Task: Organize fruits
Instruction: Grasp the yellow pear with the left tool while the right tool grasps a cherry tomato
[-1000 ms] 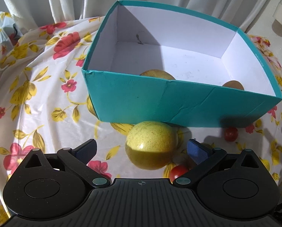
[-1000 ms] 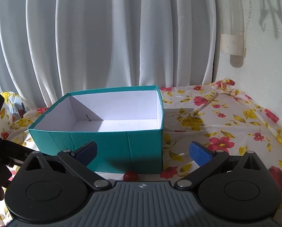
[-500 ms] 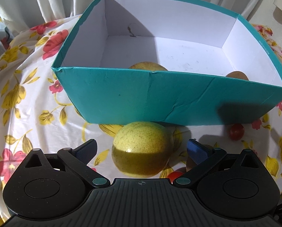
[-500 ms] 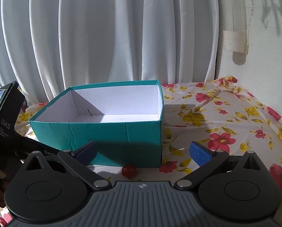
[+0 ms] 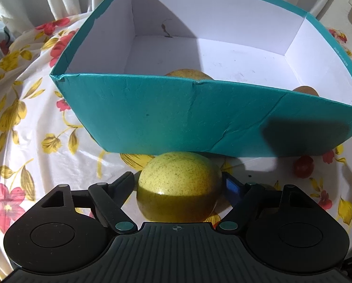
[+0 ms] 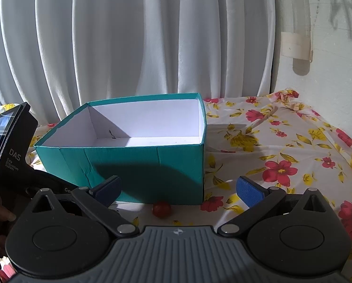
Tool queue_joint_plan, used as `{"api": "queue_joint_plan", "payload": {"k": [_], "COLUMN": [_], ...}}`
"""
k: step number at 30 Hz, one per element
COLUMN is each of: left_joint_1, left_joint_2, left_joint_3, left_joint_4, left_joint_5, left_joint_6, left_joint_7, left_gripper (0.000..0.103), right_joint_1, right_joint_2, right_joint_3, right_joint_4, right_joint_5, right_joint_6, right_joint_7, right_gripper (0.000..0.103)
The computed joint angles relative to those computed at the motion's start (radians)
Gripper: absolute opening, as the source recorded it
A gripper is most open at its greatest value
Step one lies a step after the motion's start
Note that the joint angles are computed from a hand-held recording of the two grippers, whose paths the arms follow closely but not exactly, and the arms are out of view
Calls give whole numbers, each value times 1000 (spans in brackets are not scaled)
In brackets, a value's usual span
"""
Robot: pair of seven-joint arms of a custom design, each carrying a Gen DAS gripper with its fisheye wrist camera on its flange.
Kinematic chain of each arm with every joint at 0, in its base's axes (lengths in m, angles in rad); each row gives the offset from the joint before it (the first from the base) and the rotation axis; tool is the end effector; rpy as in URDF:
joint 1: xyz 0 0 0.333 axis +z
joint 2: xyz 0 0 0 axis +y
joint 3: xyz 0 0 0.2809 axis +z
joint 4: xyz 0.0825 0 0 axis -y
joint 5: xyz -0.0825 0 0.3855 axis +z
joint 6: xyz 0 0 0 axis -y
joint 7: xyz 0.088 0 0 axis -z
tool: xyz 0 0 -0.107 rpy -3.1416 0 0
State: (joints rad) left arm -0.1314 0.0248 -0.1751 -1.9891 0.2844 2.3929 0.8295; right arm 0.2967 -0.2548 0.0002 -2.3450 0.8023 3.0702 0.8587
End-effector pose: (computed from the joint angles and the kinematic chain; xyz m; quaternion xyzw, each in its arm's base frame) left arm 0.5677 -0.1766 0.4547 -0.7749 0.5934 -0.1515 0.1567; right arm 0.5049 0.0942 0.4982 -0.6888 0.5428 -0.2494 0.4108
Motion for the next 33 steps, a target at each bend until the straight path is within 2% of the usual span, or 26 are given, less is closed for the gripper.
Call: {"api": "queue_joint_plan", "payload": {"k": [3,5,10,16,19,24,26,28,33], "left_joint_1": [-1,-1,-2,-11,-18,-29,-30,-31,-29], "left_joint_2": [1,-10,-21,-84,-124,-176,-189,-202,-228], "left_joint_3": [-1,-1,0,-2,1,4,9,13,17], "left_joint_4": [0,-14,-29,-83,-114,-152,-163,-176,-200], "left_joint_5": [14,7,2,-9,-24,-12,-16,-21,-7], "left_joint_6": [0,20,35,51,62,70,73,80,87], "left_joint_7": [-10,0,10,26,33,43,48,49,38], "left_gripper": [81,74,74,74,74,74,74,74,74], "right_joint_1": [0,-6,-13,-51,-93,-182,-171,-155,-113], "right_joint_2": [0,0,3,11,23,62,83,104,175], "right_joint_3": [-1,6,11,44,80,150,138,123,86], "right_joint_4": [0,-2,-2,-1,3,24,42,60,132], "right_joint_5": [-2,-11,-27,-108,-196,-417,-449,-469,-481], "right_joint_6": [-1,0,-6,-19,-27,-58,-84,-104,-172], "right_joint_7": [3,13,31,105,182,386,415,433,427], "right_gripper": [103,103,103,103,103,101,95,94,76]}}
